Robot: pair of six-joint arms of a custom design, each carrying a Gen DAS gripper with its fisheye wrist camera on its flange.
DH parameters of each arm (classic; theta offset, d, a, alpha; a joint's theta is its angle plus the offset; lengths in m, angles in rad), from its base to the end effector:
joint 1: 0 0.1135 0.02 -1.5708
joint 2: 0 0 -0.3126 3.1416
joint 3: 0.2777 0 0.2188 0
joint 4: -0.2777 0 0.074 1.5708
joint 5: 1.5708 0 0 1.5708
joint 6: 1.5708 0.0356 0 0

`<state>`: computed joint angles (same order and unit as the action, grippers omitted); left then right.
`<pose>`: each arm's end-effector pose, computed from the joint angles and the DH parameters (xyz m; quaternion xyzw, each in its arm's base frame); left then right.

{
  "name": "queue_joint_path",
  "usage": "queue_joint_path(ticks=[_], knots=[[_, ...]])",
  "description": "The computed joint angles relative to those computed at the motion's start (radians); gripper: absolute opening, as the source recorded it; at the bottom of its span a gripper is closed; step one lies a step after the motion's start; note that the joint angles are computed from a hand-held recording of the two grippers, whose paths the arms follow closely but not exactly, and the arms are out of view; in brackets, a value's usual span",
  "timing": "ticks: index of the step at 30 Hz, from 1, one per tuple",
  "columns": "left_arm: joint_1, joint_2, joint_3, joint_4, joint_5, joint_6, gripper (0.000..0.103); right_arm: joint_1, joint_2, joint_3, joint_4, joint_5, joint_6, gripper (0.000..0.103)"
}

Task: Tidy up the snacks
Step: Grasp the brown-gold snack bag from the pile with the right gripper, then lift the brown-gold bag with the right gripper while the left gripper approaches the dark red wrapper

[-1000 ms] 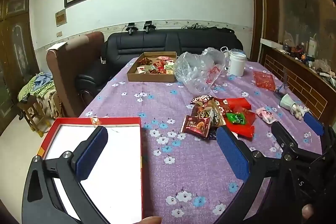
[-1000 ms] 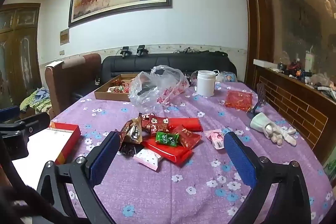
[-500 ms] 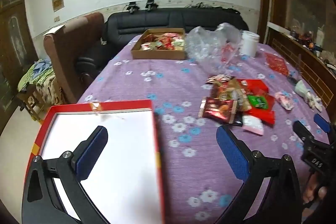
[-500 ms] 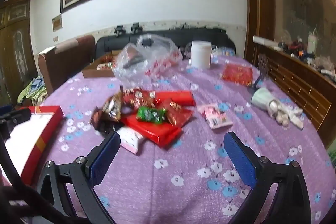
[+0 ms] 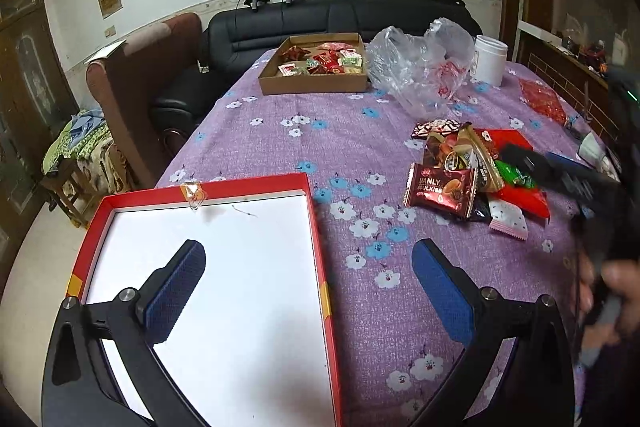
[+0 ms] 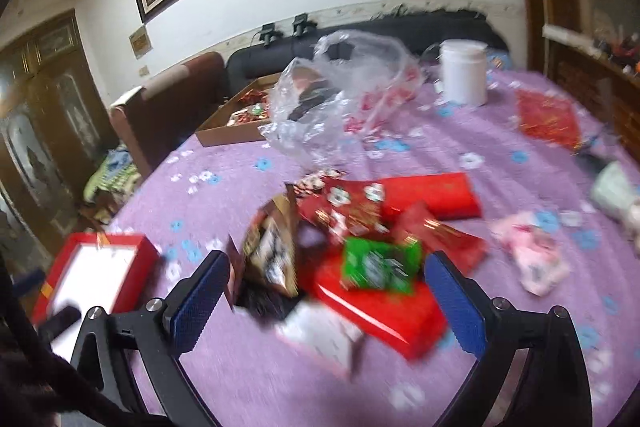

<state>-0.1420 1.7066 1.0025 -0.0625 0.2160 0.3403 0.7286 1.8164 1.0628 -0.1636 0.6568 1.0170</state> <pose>0.3354 -0.0557 0.2573 0.2595 0.8783 -0.0602 0.3970 0.2776 0.2186 0.2353 0.2313 0.8723 0.0365 0.4293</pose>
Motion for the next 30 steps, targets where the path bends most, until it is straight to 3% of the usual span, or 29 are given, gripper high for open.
queue_joint_path(ticks=[5,8,10,12,15,20,25,28,29,30], knots=[[-0.004,0.003,0.012,-0.005,-0.017,-0.014,0.103,-0.145,0.050,-0.056,0.277,-0.262,-0.013,0.089],[-0.011,0.002,0.012,-0.008,-0.023,-0.019,0.103,-0.211,0.103,-0.072,0.410,-0.439,0.018,0.070],[-0.014,-0.004,0.005,-0.010,-0.024,-0.013,0.103,-0.209,0.123,-0.044,0.379,-0.443,0.009,0.040],[-0.015,-0.010,-0.001,-0.009,-0.020,-0.009,0.103,-0.202,0.112,-0.077,0.431,-0.505,0.006,0.027],[-0.019,-0.016,-0.002,-0.019,-0.017,-0.003,0.103,-0.169,0.073,-0.182,0.573,-0.629,0.033,0.021],[-0.023,-0.034,-0.028,-0.027,0.002,0.027,0.103,-0.028,-0.068,-0.358,0.587,-0.557,0.092,0.021],[-0.040,-0.051,-0.061,-0.044,0.016,0.068,0.103,0.159,-0.252,-0.510,0.498,-0.286,0.205,0.025],[-0.072,-0.036,-0.066,-0.036,-0.027,0.064,0.103,0.232,-0.309,-0.537,0.432,-0.189,0.244,0.026],[-0.077,-0.028,-0.056,-0.044,-0.032,0.057,0.103,0.255,-0.321,-0.525,0.402,-0.163,0.250,0.028],[-0.087,-0.015,-0.042,-0.055,-0.036,0.046,0.103,0.262,-0.326,-0.502,0.361,-0.152,0.251,0.040]])
